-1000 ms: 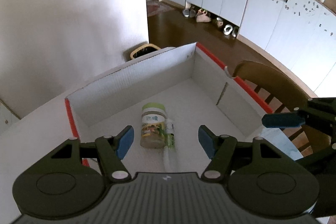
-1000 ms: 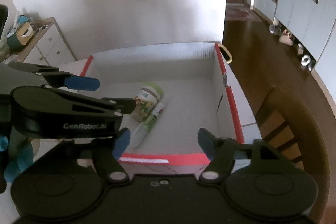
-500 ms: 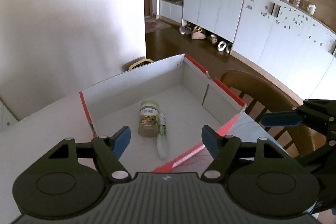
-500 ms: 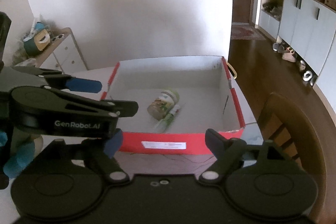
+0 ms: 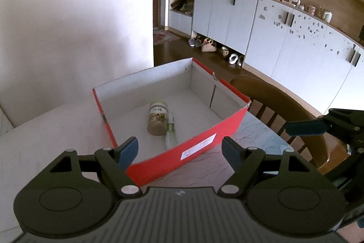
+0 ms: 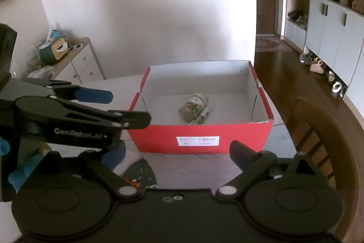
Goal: Organize rigid objects
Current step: 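Withdraw both tools from the box back toward the remaining items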
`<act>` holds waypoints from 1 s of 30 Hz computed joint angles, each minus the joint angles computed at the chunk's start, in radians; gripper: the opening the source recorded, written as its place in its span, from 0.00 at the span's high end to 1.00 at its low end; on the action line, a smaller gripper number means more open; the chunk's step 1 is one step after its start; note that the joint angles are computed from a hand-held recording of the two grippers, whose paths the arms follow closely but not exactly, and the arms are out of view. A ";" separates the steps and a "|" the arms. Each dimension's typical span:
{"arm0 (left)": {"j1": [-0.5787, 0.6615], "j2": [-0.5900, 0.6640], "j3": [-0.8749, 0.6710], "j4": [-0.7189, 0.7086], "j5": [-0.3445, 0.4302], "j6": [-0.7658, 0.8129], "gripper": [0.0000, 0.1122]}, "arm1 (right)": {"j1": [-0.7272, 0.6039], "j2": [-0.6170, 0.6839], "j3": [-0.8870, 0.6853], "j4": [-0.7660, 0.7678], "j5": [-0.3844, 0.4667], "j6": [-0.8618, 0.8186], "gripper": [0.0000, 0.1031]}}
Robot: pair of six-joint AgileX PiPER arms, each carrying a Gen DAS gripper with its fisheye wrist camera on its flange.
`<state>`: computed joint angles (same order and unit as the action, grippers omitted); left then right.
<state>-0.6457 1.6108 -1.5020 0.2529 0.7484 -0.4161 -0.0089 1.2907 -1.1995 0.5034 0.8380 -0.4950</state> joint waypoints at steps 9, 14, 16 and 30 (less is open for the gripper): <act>-0.009 -0.126 0.211 0.004 -0.106 0.003 0.28 | -0.017 -0.110 0.168 0.027 -0.056 -0.020 0.02; -0.026 -0.174 0.324 0.040 -0.154 -0.031 0.28 | -0.028 -0.169 0.270 0.031 -0.090 -0.036 0.02; -0.034 -0.190 0.362 0.052 -0.172 -0.046 0.28 | -0.033 -0.188 0.305 0.027 -0.098 -0.036 0.02; -0.127 -0.279 0.643 0.083 -0.296 -0.179 0.28 | -0.051 -0.210 0.461 -0.030 -0.140 -0.035 0.07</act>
